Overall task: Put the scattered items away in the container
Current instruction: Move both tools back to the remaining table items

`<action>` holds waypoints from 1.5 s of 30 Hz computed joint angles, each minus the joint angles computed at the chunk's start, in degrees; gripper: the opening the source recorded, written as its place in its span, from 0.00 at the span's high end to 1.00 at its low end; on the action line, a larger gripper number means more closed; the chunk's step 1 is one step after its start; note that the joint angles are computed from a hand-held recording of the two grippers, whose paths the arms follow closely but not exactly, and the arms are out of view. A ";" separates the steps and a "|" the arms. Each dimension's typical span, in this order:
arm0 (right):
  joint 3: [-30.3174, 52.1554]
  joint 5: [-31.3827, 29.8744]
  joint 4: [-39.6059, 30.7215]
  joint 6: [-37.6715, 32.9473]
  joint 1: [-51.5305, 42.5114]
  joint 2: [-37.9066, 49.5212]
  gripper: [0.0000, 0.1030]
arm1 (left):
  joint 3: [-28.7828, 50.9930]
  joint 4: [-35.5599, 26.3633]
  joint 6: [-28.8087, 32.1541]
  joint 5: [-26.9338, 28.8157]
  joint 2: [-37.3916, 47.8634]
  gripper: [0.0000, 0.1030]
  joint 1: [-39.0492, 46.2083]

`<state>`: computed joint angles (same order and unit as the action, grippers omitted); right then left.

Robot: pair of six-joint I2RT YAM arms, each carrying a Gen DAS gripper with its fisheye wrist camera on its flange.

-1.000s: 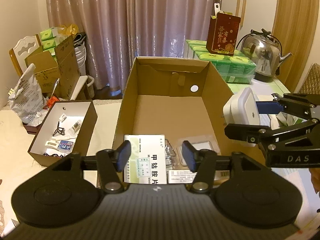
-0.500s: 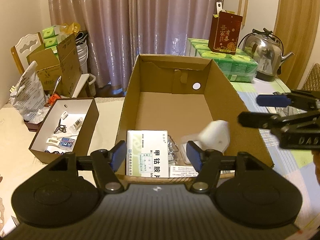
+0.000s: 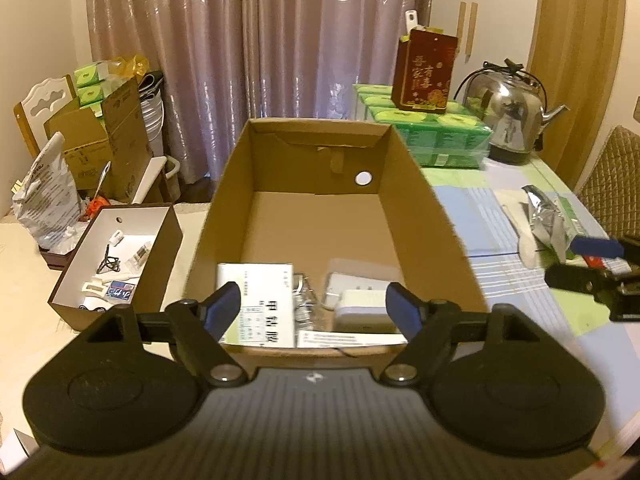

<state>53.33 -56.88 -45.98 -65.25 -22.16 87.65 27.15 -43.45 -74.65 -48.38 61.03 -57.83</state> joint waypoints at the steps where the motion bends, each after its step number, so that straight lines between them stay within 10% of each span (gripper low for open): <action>1: 0.73 0.13 -1.57 -1.92 -1.59 0.89 0.15 | 1.01 -0.61 -1.30 -0.53 1.37 0.21 -1.06; 12: 12.22 3.64 -11.67 -12.91 -17.44 13.04 0.09 | 13.34 2.45 -0.06 -2.75 15.37 0.16 -7.16; 28: 29.68 4.99 -16.67 -11.45 -27.27 26.00 0.05 | 31.98 16.26 15.36 -0.35 36.83 0.08 -7.83; 45: 37.01 5.81 -21.12 -11.98 -29.65 30.70 0.03 | 37.23 16.67 10.50 6.03 47.00 0.01 -9.11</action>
<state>90.34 -51.07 -67.09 -77.23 -51.81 118.35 64.38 -26.78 -64.15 -42.35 108.03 -66.95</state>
